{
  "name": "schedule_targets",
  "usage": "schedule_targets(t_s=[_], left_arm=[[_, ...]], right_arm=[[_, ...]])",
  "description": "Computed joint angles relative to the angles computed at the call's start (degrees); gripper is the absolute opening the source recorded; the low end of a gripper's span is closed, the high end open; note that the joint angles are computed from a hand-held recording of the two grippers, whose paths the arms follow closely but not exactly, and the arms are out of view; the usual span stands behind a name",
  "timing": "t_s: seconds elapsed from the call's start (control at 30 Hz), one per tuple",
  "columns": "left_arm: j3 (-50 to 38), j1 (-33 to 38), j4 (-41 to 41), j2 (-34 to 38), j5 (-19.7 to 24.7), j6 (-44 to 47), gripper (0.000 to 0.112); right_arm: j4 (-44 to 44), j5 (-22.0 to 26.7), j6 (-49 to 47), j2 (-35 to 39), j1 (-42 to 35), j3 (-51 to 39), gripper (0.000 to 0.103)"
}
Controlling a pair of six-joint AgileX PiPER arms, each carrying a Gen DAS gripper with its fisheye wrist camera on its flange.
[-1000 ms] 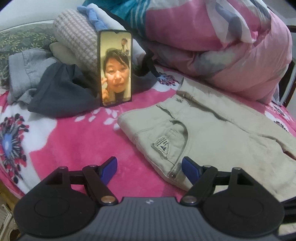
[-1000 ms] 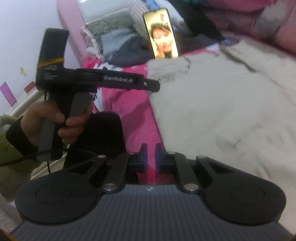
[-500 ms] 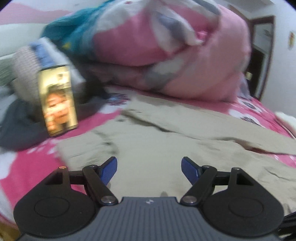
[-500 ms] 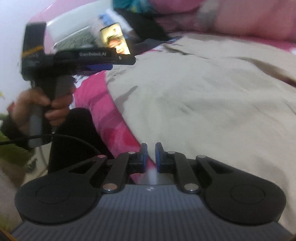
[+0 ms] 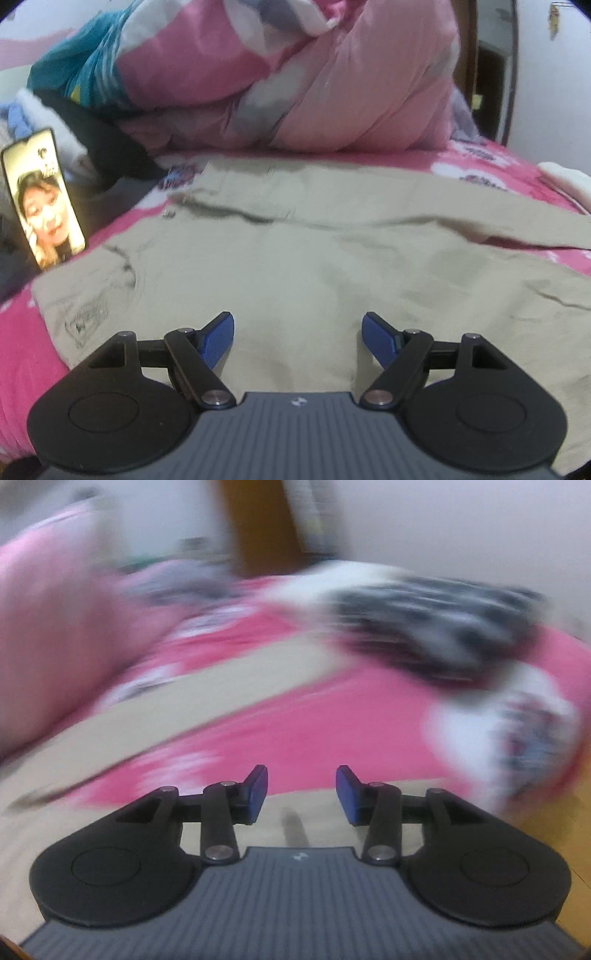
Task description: Fold clothes
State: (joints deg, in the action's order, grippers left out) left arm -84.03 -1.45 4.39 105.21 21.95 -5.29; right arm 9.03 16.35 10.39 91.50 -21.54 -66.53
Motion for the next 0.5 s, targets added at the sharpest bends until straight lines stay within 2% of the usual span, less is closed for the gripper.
schedule_targets(t_s=[0.03,0.17,0.3,0.4,0.5], left_arm=[[0.0,-0.05,1.71,0.29,0.04,-1.8,0.078],[0.52,-0.76,9.58,0.95,-0.86,-9.64,0.08],[-0.17,-2.11,17.77,1.85,-0.36,-17.76,0.081],[-1.81,-2.68,20.33,2.98,0.56,-20.36,0.082],[-2.61,-3.29,23.54,3.79,1.12,-24.0,0.082]], right_arm=[[2.68,0.78,-1.4,2.09,-2.78,-1.32,0.044],[21.93,1.87,-17.69,7.06,-8.33,-3.12,0.049],[22.73,0.44,-19.43,6.22,-8.45,-2.02,0.053],[31.88,4.0,-29.99,5.78,-10.25,-0.92,0.054],[29.77,3.08,-31.23,3.96,-9.3,0.94,0.041]])
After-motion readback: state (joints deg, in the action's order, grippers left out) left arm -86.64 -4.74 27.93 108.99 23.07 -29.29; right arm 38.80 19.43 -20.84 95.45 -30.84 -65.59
